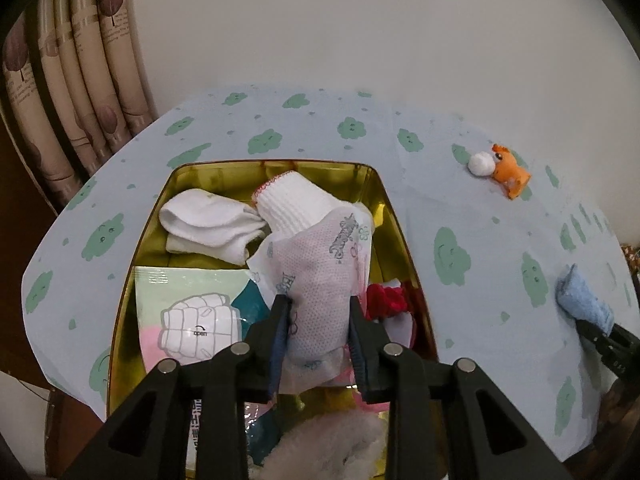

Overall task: Organize soft objects
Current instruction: 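Carry the printed wipe over the tin and release it with the left gripper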

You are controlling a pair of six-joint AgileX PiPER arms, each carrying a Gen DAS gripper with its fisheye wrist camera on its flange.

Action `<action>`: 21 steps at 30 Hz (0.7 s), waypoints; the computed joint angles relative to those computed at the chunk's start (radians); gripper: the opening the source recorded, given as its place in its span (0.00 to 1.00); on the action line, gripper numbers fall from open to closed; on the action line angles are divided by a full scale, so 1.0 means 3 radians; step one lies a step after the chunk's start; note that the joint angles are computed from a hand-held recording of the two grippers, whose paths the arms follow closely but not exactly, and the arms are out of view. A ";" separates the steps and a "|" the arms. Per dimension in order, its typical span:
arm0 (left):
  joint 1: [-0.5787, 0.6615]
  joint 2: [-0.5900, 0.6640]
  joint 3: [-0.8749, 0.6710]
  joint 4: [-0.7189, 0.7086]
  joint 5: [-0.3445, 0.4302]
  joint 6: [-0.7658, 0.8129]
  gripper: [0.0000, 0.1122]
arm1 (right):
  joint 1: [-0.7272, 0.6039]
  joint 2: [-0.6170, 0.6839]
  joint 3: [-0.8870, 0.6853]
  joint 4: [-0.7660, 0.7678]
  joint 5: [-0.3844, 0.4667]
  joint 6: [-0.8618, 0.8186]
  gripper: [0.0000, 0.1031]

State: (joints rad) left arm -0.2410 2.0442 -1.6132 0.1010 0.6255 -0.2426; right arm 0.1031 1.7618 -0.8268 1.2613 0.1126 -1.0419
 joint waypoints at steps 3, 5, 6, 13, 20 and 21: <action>-0.0026 0.0038 -0.0026 0.0058 0.0047 -0.0047 0.33 | -0.0001 0.0001 0.0000 0.0038 0.0004 -0.0035 0.25; -0.0059 0.0031 -0.0001 0.0173 0.0030 -0.0127 0.33 | 0.0000 0.0002 0.0001 0.0040 0.0002 -0.0037 0.25; -0.0078 0.0030 0.0002 0.0240 0.0037 -0.0176 0.34 | -0.0001 0.0002 0.0001 0.0041 0.0002 -0.0039 0.25; -0.0265 -0.0093 0.0145 0.0955 0.0062 -0.0770 0.48 | -0.0001 0.0003 0.0002 0.0062 0.0000 -0.0059 0.25; -0.0359 -0.0270 0.0319 0.1275 0.0082 -0.1050 0.50 | -0.0001 0.0002 -0.0002 -0.0022 0.0004 0.0024 0.25; -0.0364 -0.0287 0.0335 0.1289 0.0087 -0.1071 0.50 | -0.0003 0.0003 -0.0004 -0.0059 0.0010 0.0060 0.25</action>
